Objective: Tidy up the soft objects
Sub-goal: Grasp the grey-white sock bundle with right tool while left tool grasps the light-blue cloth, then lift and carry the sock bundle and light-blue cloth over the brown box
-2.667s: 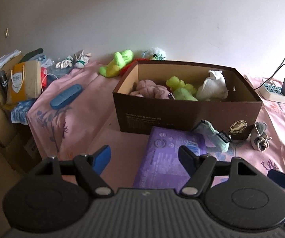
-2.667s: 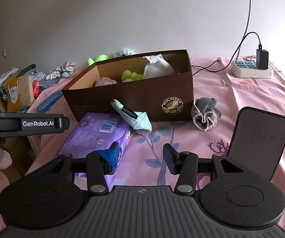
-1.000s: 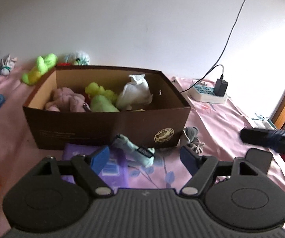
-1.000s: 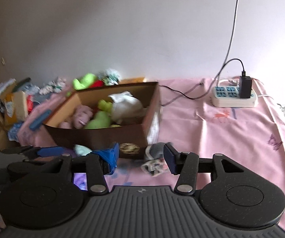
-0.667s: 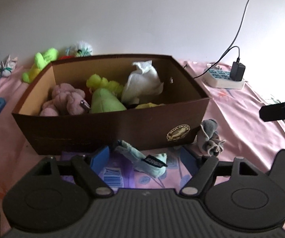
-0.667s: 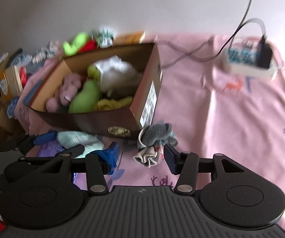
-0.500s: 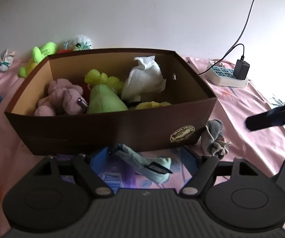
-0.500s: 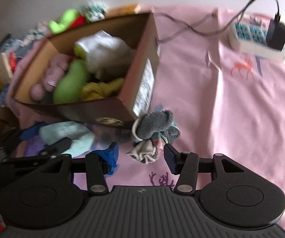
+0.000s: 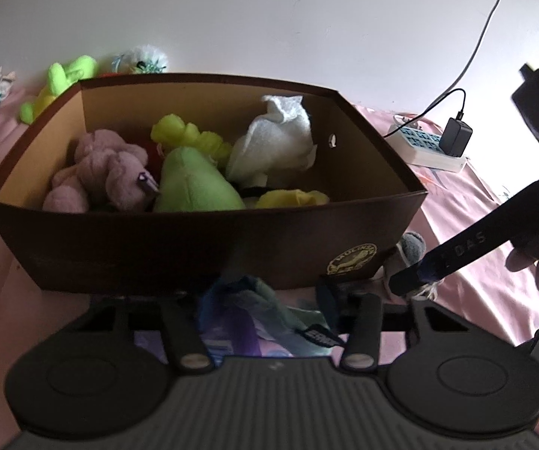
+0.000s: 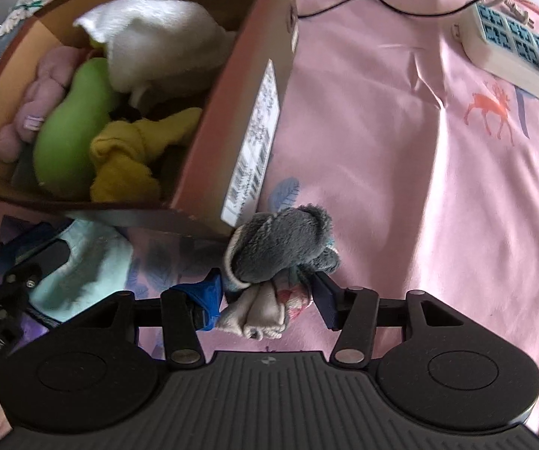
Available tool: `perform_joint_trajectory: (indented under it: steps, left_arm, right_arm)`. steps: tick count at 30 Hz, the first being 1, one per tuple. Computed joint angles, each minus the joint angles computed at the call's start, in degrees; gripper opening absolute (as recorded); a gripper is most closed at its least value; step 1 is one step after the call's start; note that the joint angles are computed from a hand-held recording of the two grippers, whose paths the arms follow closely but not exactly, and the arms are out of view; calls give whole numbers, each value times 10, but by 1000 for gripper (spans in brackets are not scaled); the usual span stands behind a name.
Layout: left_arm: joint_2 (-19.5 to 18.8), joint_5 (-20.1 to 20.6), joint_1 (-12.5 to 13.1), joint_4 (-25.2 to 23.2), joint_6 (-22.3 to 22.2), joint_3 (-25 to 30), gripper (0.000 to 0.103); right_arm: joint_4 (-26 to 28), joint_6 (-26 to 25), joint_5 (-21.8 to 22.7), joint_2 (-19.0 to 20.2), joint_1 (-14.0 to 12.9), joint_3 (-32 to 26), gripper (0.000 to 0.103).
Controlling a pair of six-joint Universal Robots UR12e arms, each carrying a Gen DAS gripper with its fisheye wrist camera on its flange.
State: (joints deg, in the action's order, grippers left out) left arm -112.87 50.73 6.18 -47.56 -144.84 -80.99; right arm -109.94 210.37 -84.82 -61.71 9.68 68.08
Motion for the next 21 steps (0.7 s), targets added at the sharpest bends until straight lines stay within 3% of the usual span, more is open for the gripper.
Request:
perform_joint_trajectory:
  steps: [2,6,10,21]
  left_arm:
    - [-2,-5,2,-4,1,3,19]
    - [-7,-11,3,-19,2,8,8]
    - [-4,-20,6,-7,-1,0,6]
    - [24,-80,23,-41,27,-26,5]
  right_arm:
    - [1,7,10,1,-3,3,39]
    - [-17,4,14,-7,-5,17,35]
    - [-55,17,10,-23,-7,44,30]
    - [-161,31,-4,-76,-3,112,30]
